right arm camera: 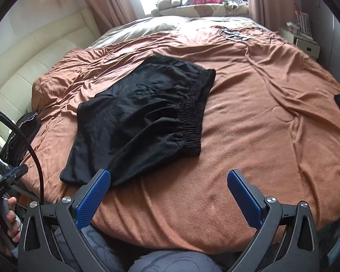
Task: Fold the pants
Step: 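Move both open grippers down toward the black pants' waistband and hem, then close the right gripper on the elastic waistband while the left gripper grasps the hem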
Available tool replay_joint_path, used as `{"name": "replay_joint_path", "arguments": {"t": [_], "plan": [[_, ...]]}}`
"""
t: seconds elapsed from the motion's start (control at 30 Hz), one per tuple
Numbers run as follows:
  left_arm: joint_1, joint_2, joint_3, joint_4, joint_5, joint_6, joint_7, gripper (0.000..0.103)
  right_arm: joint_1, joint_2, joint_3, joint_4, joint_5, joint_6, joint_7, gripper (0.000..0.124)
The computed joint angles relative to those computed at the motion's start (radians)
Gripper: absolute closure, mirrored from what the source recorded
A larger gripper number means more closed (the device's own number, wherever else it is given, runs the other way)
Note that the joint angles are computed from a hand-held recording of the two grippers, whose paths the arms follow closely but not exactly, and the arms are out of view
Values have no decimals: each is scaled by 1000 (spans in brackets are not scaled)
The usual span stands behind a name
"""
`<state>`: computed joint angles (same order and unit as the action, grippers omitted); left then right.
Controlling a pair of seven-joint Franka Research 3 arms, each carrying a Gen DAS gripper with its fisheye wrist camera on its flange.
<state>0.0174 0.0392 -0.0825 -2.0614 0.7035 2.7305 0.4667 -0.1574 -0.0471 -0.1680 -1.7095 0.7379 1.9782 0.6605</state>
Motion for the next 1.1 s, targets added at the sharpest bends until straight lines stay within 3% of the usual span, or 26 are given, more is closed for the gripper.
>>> {"name": "replay_joint_path", "arguments": {"t": [0.1, 0.2, 0.27, 0.33, 0.5, 0.57, 0.63, 0.7, 1.1], "plan": [[-1, 36, 1, 22, -30, -2, 21, 0, 1, 46, 7, 47, -14, -34, 31, 21], [4, 73, -5, 39, -138, 19, 112, 0, -3, 82, 16, 82, -16, -58, 56, 21], [21, 83, -16, 16, -253, 89, 213, 0, -7, 114, 24, 112, -10, -79, 70, 26], [54, 93, -53, -16, -446, 176, 371, 0, -10, 137, 32, 134, -18, -95, 84, 32], [50, 114, -63, -19, -581, 229, 474, 3, -22, 191, 51, 186, -22, -126, 116, 43], [79, 128, -100, -12, -688, 234, 566, 5, -25, 204, 58, 197, -19, -129, 121, 43], [111, 146, -143, 1, -810, 232, 663, 16, -29, 218, 64, 210, -14, -133, 128, 44], [126, 158, -166, 13, -892, 227, 727, 21, -35, 241, 68, 236, -5, -157, 146, 50], [129, 226, -177, 90, -1097, 133, 827, 39, -67, 353, 102, 346, 10, -224, 237, 55]]}}
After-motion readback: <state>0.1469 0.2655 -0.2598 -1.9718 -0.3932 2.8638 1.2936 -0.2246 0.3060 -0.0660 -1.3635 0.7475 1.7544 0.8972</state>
